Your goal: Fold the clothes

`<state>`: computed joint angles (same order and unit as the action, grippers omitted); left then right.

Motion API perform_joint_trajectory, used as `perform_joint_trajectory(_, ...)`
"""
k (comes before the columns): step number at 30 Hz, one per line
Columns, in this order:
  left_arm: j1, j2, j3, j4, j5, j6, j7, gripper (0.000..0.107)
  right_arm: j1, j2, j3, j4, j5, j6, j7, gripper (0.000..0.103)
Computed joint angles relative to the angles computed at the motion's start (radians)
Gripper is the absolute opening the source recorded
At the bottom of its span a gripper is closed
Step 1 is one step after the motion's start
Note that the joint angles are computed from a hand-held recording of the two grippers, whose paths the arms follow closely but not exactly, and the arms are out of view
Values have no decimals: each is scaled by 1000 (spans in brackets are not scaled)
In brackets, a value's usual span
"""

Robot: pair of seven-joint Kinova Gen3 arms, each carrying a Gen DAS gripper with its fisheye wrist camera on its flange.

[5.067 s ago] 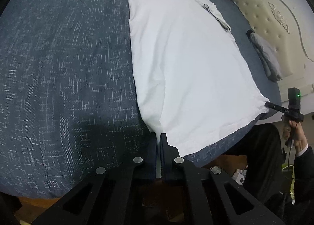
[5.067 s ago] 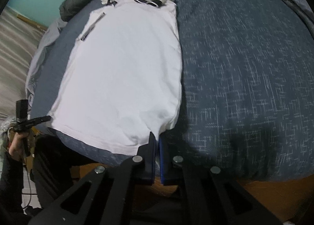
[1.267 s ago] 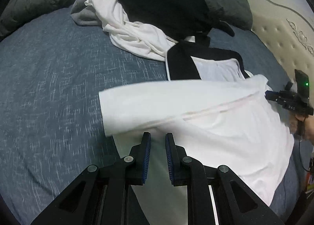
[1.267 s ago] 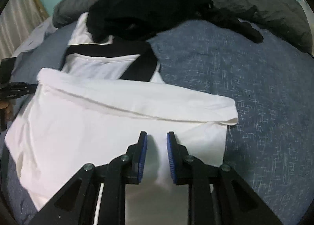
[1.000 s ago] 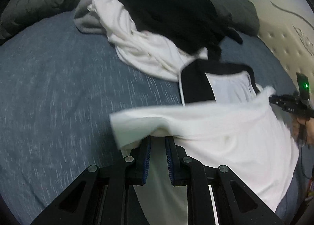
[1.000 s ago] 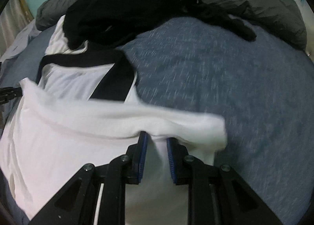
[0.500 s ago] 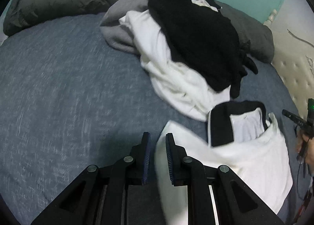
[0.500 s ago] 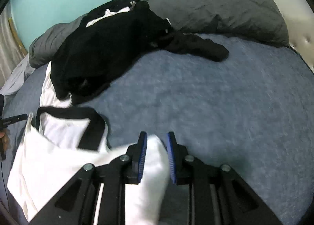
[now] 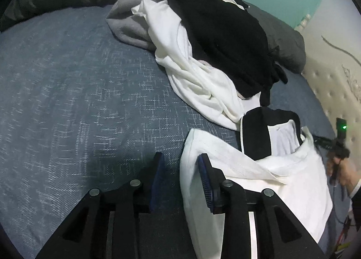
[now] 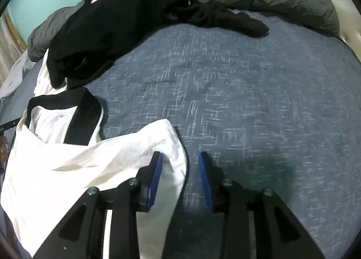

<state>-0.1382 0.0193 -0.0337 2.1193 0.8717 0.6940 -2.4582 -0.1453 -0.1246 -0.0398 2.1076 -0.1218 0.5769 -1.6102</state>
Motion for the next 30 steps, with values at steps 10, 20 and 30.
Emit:
perform_joint_trajectory(10,-9,-25,-3,39,108,23,-152,2,-35,-58,-5,65,-28,-94,87,3)
perform_joint_trajectory(20,-22,-155,-81,55,129,60,-160,2,-51,-226,109,112,-102,-183,112,3)
perform_joint_trajectory(30,-1,-75,-58,-17,98,19,-29,2,92,-106,-63,19,66,-139,-145,3)
